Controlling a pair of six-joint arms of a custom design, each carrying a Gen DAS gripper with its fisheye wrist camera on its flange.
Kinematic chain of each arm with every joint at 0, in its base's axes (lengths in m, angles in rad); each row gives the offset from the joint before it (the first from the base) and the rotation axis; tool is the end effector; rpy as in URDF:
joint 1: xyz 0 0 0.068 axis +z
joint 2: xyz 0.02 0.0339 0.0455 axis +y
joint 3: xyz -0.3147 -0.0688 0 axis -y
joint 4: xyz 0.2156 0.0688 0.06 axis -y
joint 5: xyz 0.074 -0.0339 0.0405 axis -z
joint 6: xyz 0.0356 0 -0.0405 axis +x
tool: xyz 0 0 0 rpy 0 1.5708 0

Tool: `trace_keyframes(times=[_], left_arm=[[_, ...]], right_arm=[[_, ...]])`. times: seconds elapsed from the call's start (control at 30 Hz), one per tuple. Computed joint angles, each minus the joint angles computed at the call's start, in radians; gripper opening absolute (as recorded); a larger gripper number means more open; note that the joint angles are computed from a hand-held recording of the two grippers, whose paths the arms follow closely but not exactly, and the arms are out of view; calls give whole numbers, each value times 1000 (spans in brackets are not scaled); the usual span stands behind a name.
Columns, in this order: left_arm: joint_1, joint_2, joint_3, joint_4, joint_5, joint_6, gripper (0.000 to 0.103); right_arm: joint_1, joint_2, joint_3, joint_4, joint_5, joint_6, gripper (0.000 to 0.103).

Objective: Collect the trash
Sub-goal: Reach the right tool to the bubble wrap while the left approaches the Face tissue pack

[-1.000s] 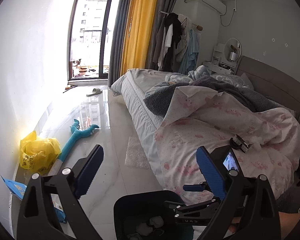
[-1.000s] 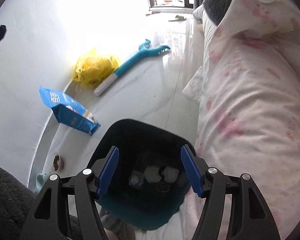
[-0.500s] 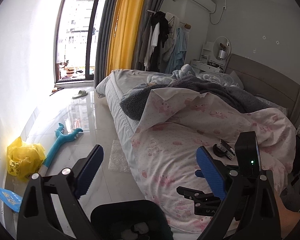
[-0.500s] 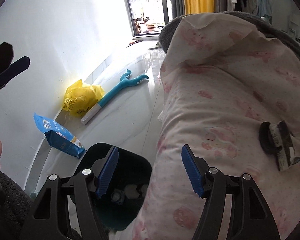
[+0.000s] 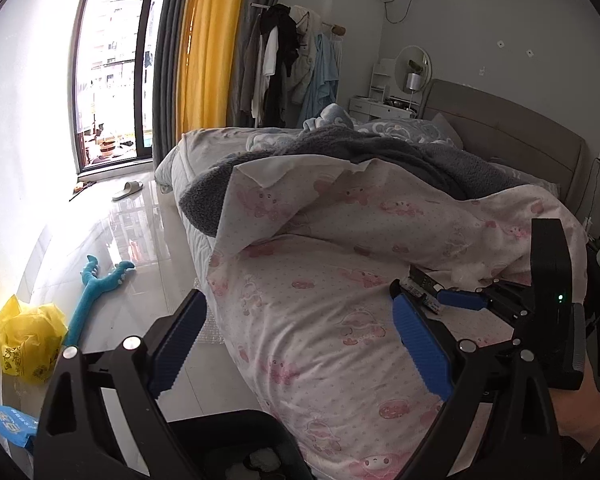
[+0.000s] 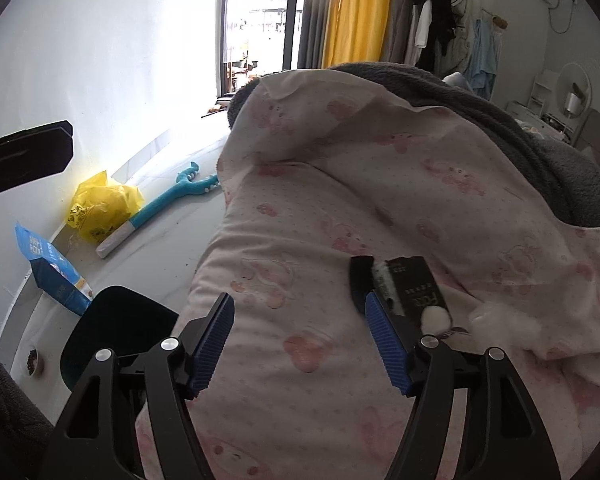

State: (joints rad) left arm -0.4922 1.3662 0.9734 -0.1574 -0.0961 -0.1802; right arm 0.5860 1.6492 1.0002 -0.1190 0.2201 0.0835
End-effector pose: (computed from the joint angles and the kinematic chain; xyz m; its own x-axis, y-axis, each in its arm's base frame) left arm 0.2409 -0.1253 0.3373 -0.5247 0.0789 -0.8476 0.3093 0.9453 -0.1034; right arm 0.2800 0.1765 0.2692 -0.6109 -0.3078 -0.7294 -0.3592 0.9288 -0.0912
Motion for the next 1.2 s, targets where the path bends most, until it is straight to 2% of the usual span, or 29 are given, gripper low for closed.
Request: trace_keyframes(times=[0.4, 0.6, 1.03, 1.1, 1.2], left_arm=[[-70, 134, 76, 8, 1, 13, 96], [-87, 176, 99, 21, 4, 25, 96], [-100, 303, 208, 10, 68, 101, 96], [-105, 318, 221, 8, 71, 104, 97], [-114, 344, 243, 8, 81, 110, 97]], right_arm=[[-140, -52, -87, 50, 23, -79, 74], [-210, -59, -112, 68, -15, -93, 74], [-271, -28, -139, 101, 52, -200, 74], [-276, -19, -143, 104, 62, -214, 72], [-285, -4, -144, 107, 66, -231, 62]])
